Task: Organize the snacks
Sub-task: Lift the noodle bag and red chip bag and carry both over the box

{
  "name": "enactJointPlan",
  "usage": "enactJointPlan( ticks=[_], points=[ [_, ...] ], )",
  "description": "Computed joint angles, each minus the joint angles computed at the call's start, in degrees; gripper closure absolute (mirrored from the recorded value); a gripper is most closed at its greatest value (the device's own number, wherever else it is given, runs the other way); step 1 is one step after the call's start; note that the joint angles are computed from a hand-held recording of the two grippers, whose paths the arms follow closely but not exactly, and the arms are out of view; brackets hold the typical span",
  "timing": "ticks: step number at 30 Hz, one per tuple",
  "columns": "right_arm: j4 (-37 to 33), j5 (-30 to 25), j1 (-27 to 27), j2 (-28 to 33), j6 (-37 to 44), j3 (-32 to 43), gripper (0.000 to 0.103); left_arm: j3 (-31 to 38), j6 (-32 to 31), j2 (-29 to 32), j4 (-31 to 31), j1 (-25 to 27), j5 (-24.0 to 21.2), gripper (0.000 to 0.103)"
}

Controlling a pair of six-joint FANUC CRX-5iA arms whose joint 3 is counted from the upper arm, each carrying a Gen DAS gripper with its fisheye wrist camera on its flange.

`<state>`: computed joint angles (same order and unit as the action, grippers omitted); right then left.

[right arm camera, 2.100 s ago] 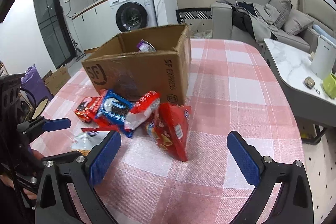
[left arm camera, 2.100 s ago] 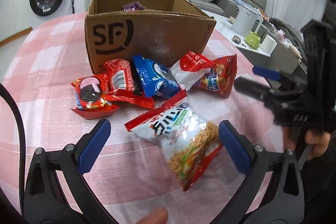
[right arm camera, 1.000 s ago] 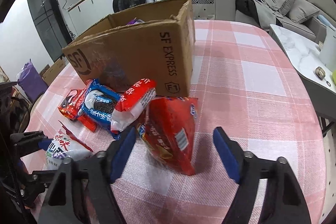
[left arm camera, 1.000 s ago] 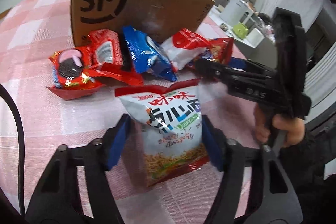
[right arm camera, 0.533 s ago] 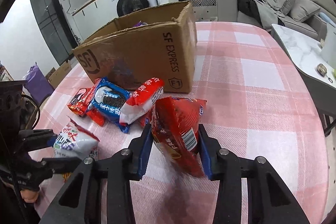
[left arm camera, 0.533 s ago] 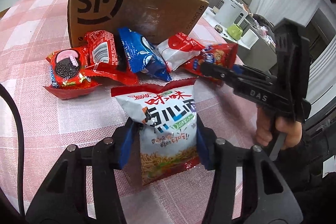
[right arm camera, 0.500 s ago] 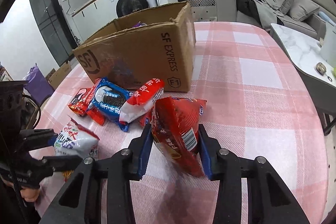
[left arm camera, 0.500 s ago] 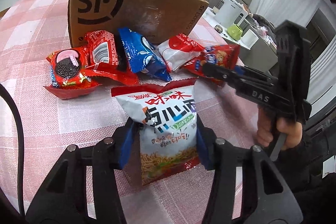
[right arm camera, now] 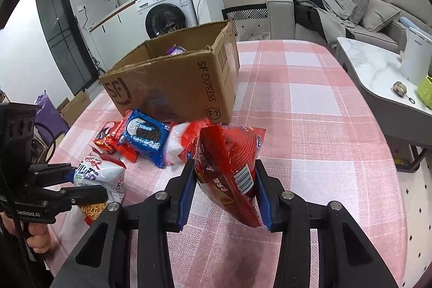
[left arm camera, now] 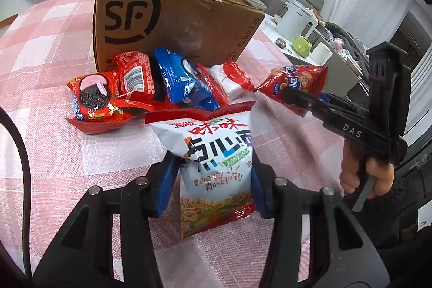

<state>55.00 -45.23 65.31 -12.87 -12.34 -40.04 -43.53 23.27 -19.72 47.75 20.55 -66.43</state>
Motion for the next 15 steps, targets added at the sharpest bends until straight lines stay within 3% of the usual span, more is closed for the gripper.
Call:
enactJointPlan(
  ticks=[15],
  points=[
    [7.03, -2.15, 1.78, -3.56, -4.99, -1.95, 0.062, -0.30, -4.08, -3.23, 3.40, 6.73, -5.32, 0.060]
  ],
)
